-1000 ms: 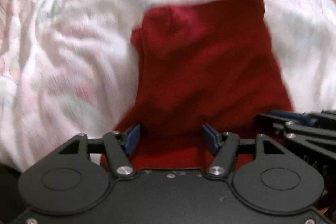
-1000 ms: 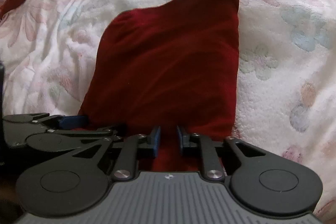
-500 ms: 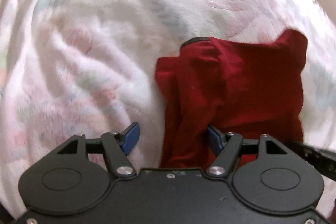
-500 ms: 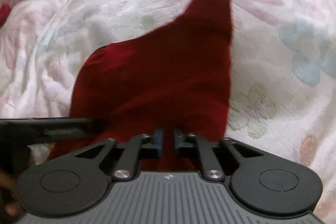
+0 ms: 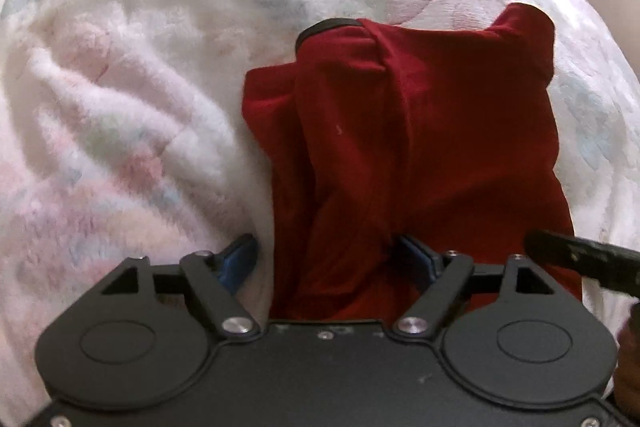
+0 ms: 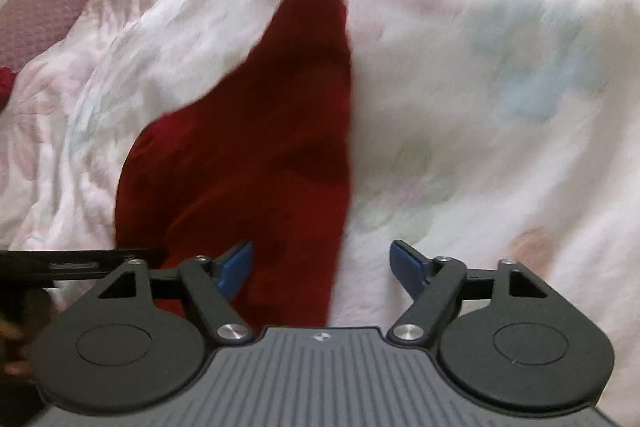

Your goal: Fold small clothes

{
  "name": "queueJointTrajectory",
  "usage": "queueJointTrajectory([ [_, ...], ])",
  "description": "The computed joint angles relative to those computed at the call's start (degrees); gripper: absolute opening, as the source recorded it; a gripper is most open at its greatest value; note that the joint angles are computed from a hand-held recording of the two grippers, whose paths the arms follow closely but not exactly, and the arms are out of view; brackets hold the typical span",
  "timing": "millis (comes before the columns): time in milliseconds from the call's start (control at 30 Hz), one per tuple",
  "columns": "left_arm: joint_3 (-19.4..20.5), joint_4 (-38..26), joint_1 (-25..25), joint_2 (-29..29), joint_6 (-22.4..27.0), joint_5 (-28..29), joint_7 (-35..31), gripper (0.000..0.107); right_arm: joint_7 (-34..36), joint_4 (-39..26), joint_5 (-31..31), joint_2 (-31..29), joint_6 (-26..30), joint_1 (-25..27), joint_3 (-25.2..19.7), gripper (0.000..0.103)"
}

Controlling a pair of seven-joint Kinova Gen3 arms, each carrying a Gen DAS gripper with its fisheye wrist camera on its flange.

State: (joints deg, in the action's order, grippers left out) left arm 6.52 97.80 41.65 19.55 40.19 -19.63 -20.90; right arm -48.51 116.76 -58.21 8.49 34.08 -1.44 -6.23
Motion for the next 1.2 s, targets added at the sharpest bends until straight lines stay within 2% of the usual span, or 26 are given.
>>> queueJointTrajectory([
  [67,-2.0,0.3,2.1,0.6,-1.3,-1.2,1.9,0.084,4.0,0.8,-4.7,1.4,-1.8,3.2,-4.2,0.093],
  [133,-6.2,0.0,6.6,1.5,-2.0,-2.7,4.1,0.076,6.4,0.9,-9.2,3.0,-2.1,5.6,-6.9,0.093],
  [167,-7.2,-0.6,8.4,1.8,-1.1,-4.2,4.6,0.074,6.7,0.9,-10.4,3.3,-2.2,5.2,-6.6,0.082],
  [233,-6.5,-1.8,9.5,1.4,0.7,-6.8,7.0,0.039,5.2,0.5,-10.2,3.3,-3.4,1.3,-3.8,0.058],
  [267,-5.4,-1.9,9.2,1.2,1.3,-8.8,9.1,0.03,3.6,0.0,-8.6,3.0,-3.5,-0.6,-2.3,0.045],
  [300,-4.1,-1.7,8.6,0.3,1.5,-10.3,10.6,0.023,2.8,0.0,-8.0,2.0,-3.0,-1.4,-1.3,0.04],
  [333,-2.2,-1.0,7.1,-0.9,0.7,-11.2,11.8,0.019,2.3,0.0,-7.5,1.1,-2.3,-1.1,-1.2,0.035],
  [400,0.4,0.3,5.6,-3.4,-1.8,-14.0,15.5,0.019,3.4,0.4,-9.0,-1.0,-0.5,0.0,-1.0,0.032],
  [467,-0.7,-0.9,7.8,-3.9,-2.3,-15.9,17.0,0.019,3.8,0.3,-9.4,-3.2,2.0,0.6,0.4,0.03],
  [567,-1.7,-6.0,10.1,-2.4,-1.4,-16.5,15.4,0.019,5.6,0.2,-9.8,-6.5,5.7,2.0,3.6,0.03],
  [633,-3.9,-10.1,11.6,-0.5,-3.4,-14.1,11.8,0.019,5.4,-1.3,-7.8,-8.1,7.7,3.2,6.3,0.03],
  [733,-8.1,-15.9,14.3,3.1,-6.3,-7.3,4.9,0.021,5.6,-3.4,-5.2,-8.6,10.8,6.2,10.3,0.03],
  [800,-6.3,-21.1,12.5,7.0,-4.1,-2.7,0.7,0.022,6.3,-4.4,-4.8,-8.1,12.2,8.9,12.6,0.03],
  [900,0.2,-28.3,7.0,14.9,0.2,3.5,-6.2,0.03,8.1,-6.1,-5.0,-3.1,16.3,15.3,13.5,0.032],
  [933,2.2,-30.2,5.2,17.5,2.0,4.1,-8.5,0.043,7.6,-6.9,-4.2,-0.4,16.8,16.5,13.1,0.034],
  [967,4.0,-31.3,3.7,19.7,3.7,4.5,-9.8,0.051,6.2,-7.4,-2.5,2.2,16.4,16.6,13.3,0.04],
  [1000,6.2,-32.6,2.0,20.9,5.6,5.2,-10.3,0.053,4.8,-7.5,-1.0,4.9,15.1,15.7,13.8,0.043],
  [1033,8.8,-33.0,0.0,20.9,7.1,5.2,-9.8,0.053,4.4,-7.4,-0.5,7.6,14.0,15.8,13.3,0.048],
  [1100,11.3,-31.5,-1.6,18.3,8.9,2.7,-7.6,0.053,6.4,-6.7,-2.0,10.9,14.6,19.3,10.9,0.049],
  [1167,9.6,-32.4,0.7,15.8,12.9,-1.5,-7.3,0.052,7.4,-7.0,-1.3,9.9,16.9,21.8,9.8,0.047],
  [1200,7.4,-33.8,3.1,14.9,15.0,-3.8,-6.6,0.051,6.9,-7.3,0.4,8.6,16.7,21.4,10.0,0.046],
])
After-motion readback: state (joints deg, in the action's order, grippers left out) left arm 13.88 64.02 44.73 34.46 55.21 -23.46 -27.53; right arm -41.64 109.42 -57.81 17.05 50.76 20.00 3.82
